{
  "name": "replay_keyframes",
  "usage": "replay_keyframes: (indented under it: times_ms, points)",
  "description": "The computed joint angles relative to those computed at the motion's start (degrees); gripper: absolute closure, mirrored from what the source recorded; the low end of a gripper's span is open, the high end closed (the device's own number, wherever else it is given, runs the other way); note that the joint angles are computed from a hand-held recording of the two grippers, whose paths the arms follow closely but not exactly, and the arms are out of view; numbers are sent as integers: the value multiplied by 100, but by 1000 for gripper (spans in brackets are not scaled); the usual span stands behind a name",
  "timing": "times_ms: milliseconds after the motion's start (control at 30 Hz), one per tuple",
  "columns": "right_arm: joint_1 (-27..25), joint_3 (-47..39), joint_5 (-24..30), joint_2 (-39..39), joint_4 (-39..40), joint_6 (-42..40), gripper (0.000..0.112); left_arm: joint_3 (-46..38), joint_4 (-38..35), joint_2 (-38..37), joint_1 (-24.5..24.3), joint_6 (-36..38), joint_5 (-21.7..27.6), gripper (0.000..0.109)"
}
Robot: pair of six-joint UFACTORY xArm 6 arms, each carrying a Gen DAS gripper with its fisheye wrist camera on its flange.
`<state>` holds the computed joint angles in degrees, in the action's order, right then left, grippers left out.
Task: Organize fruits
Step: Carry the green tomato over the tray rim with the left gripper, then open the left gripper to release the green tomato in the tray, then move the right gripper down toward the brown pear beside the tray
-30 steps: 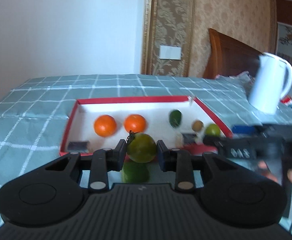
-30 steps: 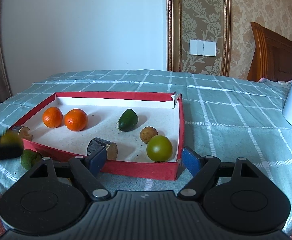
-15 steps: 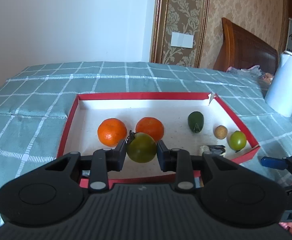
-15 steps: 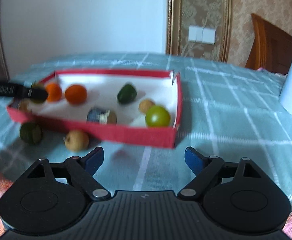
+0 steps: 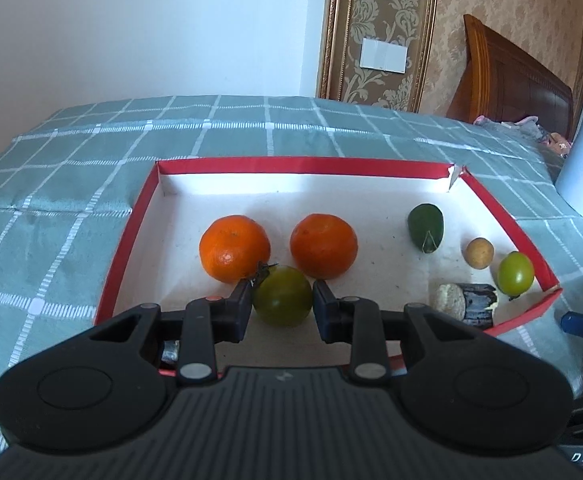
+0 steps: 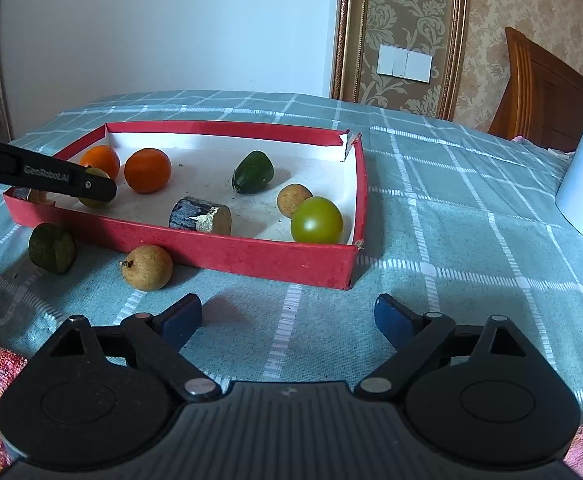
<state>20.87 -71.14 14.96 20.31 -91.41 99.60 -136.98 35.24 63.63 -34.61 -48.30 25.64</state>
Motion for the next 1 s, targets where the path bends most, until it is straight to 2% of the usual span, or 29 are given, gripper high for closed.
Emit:
replay_keyframes:
  times_ms: [100, 233, 367, 633, 733, 833, 900, 1000]
  points:
    - [-6, 0, -11, 2, 16, 5, 18, -72, 31, 48, 3, -16, 34, 77]
    - [-10, -3, -10, 9, 55, 3, 16, -174, 188, 112, -29, -76, 158, 68]
    - [-44, -13, -79, 24, 150, -20, 15, -217, 299, 128, -50, -78, 238, 67]
    - [-85, -33, -166, 53, 210, -6, 13, 655, 866, -425, -55, -665, 77, 62]
    - [-87, -40, -172, 61, 208, 3, 13, 1153, 1303, -741, -47, -1156, -95, 55]
    - [-88, -42, -175, 63, 207, 4, 13, 1570, 1941, -1039, -66, -1847, -140, 35]
    - [-89, -42, -175, 63, 205, 6, 13, 1799, 2412, -1214, -87, -2290, -129, 34]
    - [-89, -43, -175, 63, 209, 2, 13, 2078, 2679, -1425, -123, -2511, -129, 33]
